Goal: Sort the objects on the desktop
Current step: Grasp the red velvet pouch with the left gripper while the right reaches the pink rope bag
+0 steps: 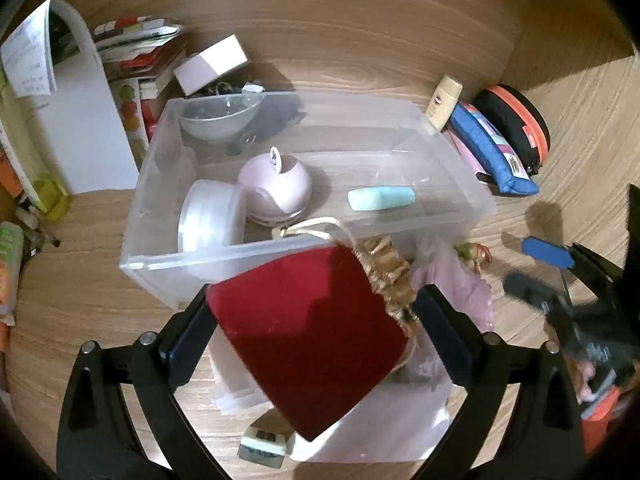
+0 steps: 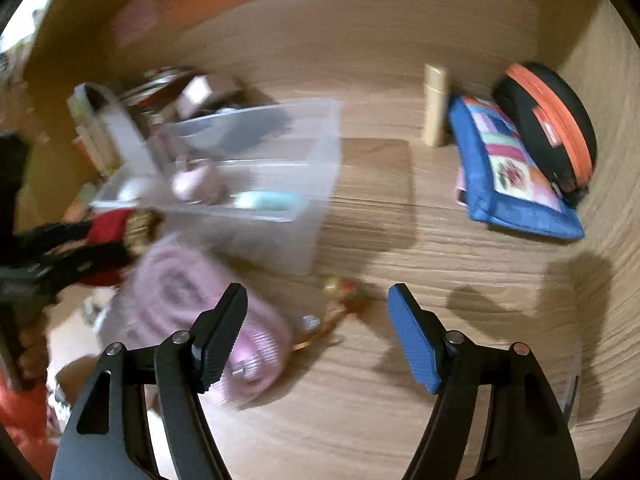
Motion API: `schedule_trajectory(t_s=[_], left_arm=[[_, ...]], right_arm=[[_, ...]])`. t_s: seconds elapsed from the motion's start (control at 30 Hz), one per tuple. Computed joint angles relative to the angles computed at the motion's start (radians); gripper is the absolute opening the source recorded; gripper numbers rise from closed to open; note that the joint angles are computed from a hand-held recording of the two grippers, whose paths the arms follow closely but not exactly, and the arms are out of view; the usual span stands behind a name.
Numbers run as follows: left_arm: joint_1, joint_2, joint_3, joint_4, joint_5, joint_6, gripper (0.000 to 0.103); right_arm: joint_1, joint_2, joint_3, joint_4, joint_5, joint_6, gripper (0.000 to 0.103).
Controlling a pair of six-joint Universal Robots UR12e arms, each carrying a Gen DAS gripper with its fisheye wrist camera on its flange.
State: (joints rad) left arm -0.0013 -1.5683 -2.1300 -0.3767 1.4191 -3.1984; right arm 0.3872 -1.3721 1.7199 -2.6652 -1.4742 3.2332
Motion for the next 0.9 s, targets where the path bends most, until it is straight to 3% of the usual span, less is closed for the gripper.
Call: schedule_trajectory(t_s=[0.13, 0.33, 0.43, 0.7, 0.8, 0.9], left_arm=[[-0.019, -0.011, 0.006, 0.012, 0.045, 0.018, 0.098], [-0.044, -0.028, 0.004, 0.047, 0.125, 0.038, 0.099], [-0.058, -0.039, 0.004, 0.073, 0.163, 0.053, 0.100], [-0.040, -0.037, -0.015, 0.112, 0.139, 0.096, 0.098], [-0.038, -0.030, -0.022, 0.121, 0.146, 0.115, 0.082], [-0.025, -0.017, -0.028, 0.119, 0.138, 0.110, 0.064]], right_arm=[[0.023, -0.005, 0.003, -0.003, 0.043, -0.110, 0.083], [0.031, 0.020, -0.031, 0.088, 0.063, -0.152, 0.083], [0.019, 0.033, -0.051, 0.150, 0.114, -0.140, 0.083], [0.008, 0.059, -0.095, 0.228, 0.186, -0.166, 0.085], [0.014, 0.066, -0.103, 0.224, 0.175, -0.191, 0.083], [0.012, 0.068, -0.104, 0.217, 0.193, -0.187, 0.067]])
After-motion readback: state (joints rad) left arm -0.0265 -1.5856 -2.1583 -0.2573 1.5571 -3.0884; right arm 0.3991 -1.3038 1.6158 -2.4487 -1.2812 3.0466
